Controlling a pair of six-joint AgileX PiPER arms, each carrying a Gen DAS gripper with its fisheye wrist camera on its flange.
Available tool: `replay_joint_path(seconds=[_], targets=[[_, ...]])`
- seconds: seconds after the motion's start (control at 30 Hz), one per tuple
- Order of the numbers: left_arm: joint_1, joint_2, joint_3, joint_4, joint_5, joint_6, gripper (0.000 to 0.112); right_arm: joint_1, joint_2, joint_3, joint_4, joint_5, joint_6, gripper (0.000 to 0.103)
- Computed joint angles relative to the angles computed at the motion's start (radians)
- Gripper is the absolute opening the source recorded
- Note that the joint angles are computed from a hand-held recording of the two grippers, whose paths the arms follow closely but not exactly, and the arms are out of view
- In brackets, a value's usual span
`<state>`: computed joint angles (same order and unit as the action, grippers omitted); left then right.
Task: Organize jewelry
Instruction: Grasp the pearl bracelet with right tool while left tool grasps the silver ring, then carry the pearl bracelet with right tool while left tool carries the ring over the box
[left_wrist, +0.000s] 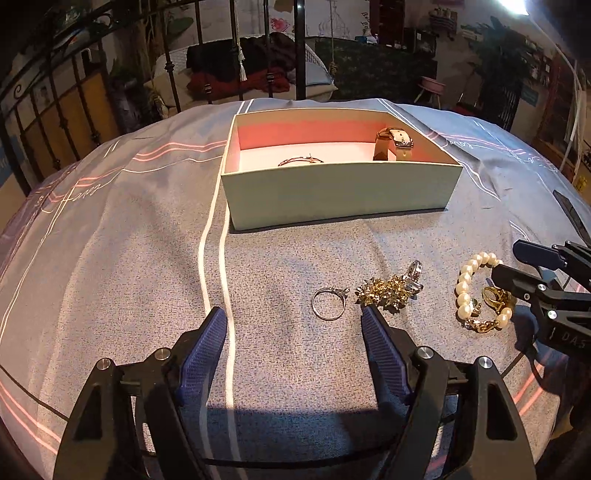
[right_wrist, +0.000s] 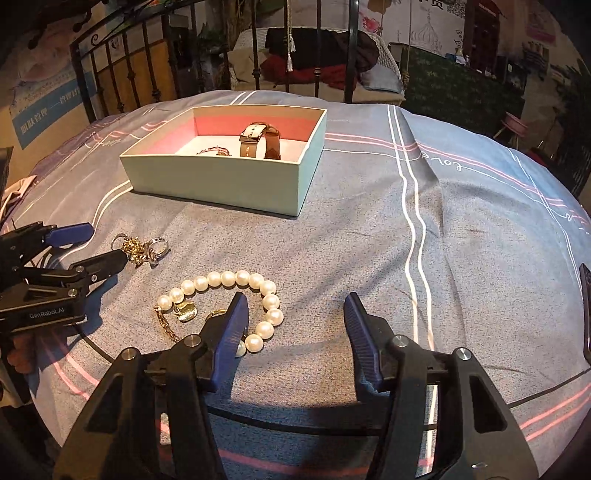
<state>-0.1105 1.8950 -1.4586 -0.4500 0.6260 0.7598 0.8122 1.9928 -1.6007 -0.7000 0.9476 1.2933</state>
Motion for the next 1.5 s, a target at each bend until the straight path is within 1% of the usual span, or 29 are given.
replay_joint_path(seconds=[0.03,0.07,0.1,0.13,0.17,0.2,0.23,0.27,0.33,0.4,0.5,0.57,0.63,0.73,0.77,0.8,0.87,0.97,1.2,1.43,1.5], targets=[[-0.002,0.001,0.0,0.003,-0.004,-0.001,0.074,0.001,0.022,-0.032,0.012,0.027,-0.038,0.041],[-0.005,-0.001,0.007,0.007,-0.012,-0.002,0.074,0.004,0.043,-0.059,0.011,0.048,-0.068,0.037],[-0.007,-0.001,0.008,0.011,-0.015,-0.005,0.074,0.007,0.062,-0.085,0.011,0.066,-0.099,0.035],[-0.008,-0.001,0.006,0.015,-0.015,-0.008,0.074,0.01,0.078,-0.109,0.009,0.083,-0.124,0.029],[-0.008,0.002,0.002,0.016,-0.012,-0.009,0.074,0.014,0.086,-0.121,0.005,0.088,-0.139,0.023],[-0.008,0.004,-0.002,0.016,-0.008,-0.011,0.074,0.018,0.095,-0.134,0.001,0.097,-0.152,0.02],[-0.008,0.006,-0.005,0.016,-0.005,-0.011,0.074,0.021,0.097,-0.136,-0.006,0.097,-0.152,0.014],[-0.008,0.006,-0.005,0.015,-0.004,-0.009,0.074,0.021,0.09,-0.125,-0.011,0.082,-0.14,0.01],[-0.008,0.004,-0.001,0.014,-0.005,-0.006,0.074,0.027,0.051,-0.064,-0.052,0.036,-0.061,0.01],[-0.008,0.004,-0.002,0.016,-0.004,-0.006,0.074,0.042,0.003,0.01,-0.125,-0.011,0.04,0.01],[-0.01,0.005,-0.005,0.018,-0.003,-0.007,0.073,0.067,-0.046,0.074,-0.235,-0.039,0.158,0.01],[-0.012,0.007,-0.008,0.017,-0.002,-0.001,0.071,0.07,-0.05,0.065,-0.242,-0.037,0.153,0.01],[-0.013,0.007,-0.009,0.006,-0.001,0.013,0.066,0.068,-0.047,0.054,-0.242,-0.031,0.147,0.01],[-0.017,-0.004,0.013,-0.036,-0.014,0.079,0.042,0.061,-0.044,0.046,-0.227,-0.042,0.14,0.01],[-0.026,-0.013,0.029,-0.034,-0.037,0.09,0.025,0.06,-0.043,0.045,-0.224,-0.044,0.138,0.01],[-0.039,-0.021,0.047,0.002,-0.072,0.063,0.017,0.06,-0.042,0.04,-0.222,-0.043,0.132,0.01],[-0.036,-0.019,0.043,-0.003,-0.069,0.061,0.017,0.061,-0.045,0.041,-0.226,-0.045,0.131,0.01],[-0.01,-0.006,0.01,-0.049,-0.017,0.069,0.016,0.068,-0.055,0.043,-0.247,-0.043,0.132,0.01],[0.028,0.001,-0.047,-0.128,0.062,0.062,0.016,0.075,-0.07,0.006,-0.283,-0.024,0.109,0.01],[0.039,-0.02,-0.07,-0.167,0.095,0.067,0.016,0.084,-0.105,0.018,-0.323,-0.024,0.132,0.01],[0.036,-0.029,-0.065,-0.177,0.094,0.074,0.016,0.086,-0.112,0.019,-0.326,-0.024,0.133,0.01]])
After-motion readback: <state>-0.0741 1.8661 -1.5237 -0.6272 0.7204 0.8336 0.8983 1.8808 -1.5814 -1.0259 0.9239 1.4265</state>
